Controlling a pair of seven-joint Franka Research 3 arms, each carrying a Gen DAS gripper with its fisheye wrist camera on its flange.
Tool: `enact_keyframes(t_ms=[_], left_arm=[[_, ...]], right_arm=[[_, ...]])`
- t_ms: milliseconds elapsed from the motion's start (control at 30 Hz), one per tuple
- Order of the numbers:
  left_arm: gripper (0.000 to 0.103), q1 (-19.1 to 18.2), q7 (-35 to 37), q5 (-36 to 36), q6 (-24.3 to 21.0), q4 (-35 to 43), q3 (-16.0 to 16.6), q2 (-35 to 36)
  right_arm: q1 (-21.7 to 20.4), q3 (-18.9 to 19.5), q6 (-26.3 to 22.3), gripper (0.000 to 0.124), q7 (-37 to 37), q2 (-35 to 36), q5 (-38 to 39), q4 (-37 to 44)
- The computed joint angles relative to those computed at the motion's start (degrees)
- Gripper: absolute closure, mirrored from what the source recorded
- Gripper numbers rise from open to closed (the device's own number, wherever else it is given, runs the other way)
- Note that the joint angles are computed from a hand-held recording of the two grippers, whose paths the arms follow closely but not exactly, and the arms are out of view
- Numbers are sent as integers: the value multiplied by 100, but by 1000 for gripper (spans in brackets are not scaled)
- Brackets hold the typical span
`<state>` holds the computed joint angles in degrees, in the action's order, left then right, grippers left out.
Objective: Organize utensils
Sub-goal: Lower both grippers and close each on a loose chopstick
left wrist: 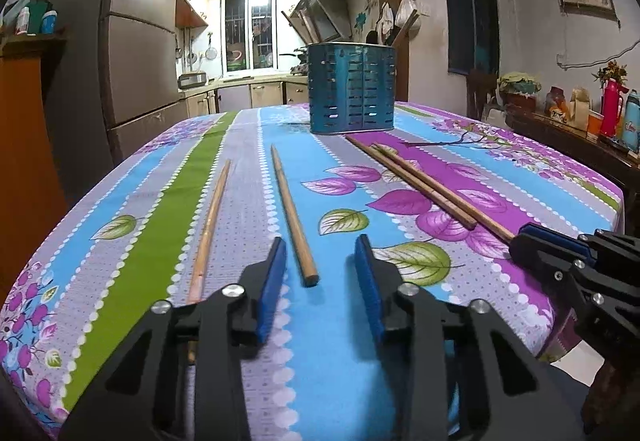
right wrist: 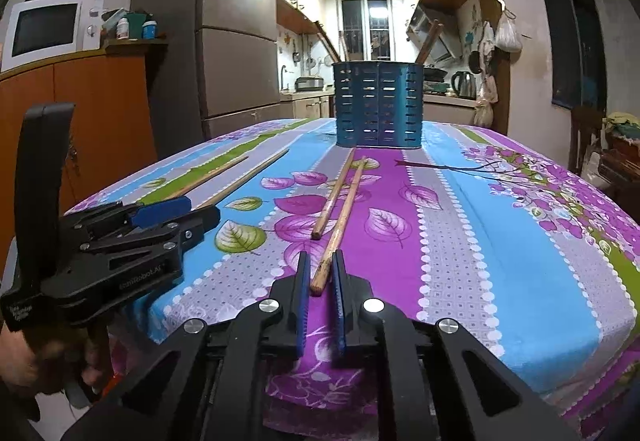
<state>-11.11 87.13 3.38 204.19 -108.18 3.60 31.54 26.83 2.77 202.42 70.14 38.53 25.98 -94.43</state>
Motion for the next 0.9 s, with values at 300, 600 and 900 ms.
enact_keyframes(t_ms=[300, 600, 900], left_arm=[[77, -59, 98, -213, 431, -47, -6, 114], [80, -101, 302, -583, 778, -105, -62, 187], [94, -183, 419, -946, 839, -88, -21, 216]], right_arm=[[155, -117, 215, 112, -142, 110, 233, 67], [69, 18, 313, 112, -147, 78, 298, -6], [-169, 248, 446, 116, 141, 89, 20, -70]])
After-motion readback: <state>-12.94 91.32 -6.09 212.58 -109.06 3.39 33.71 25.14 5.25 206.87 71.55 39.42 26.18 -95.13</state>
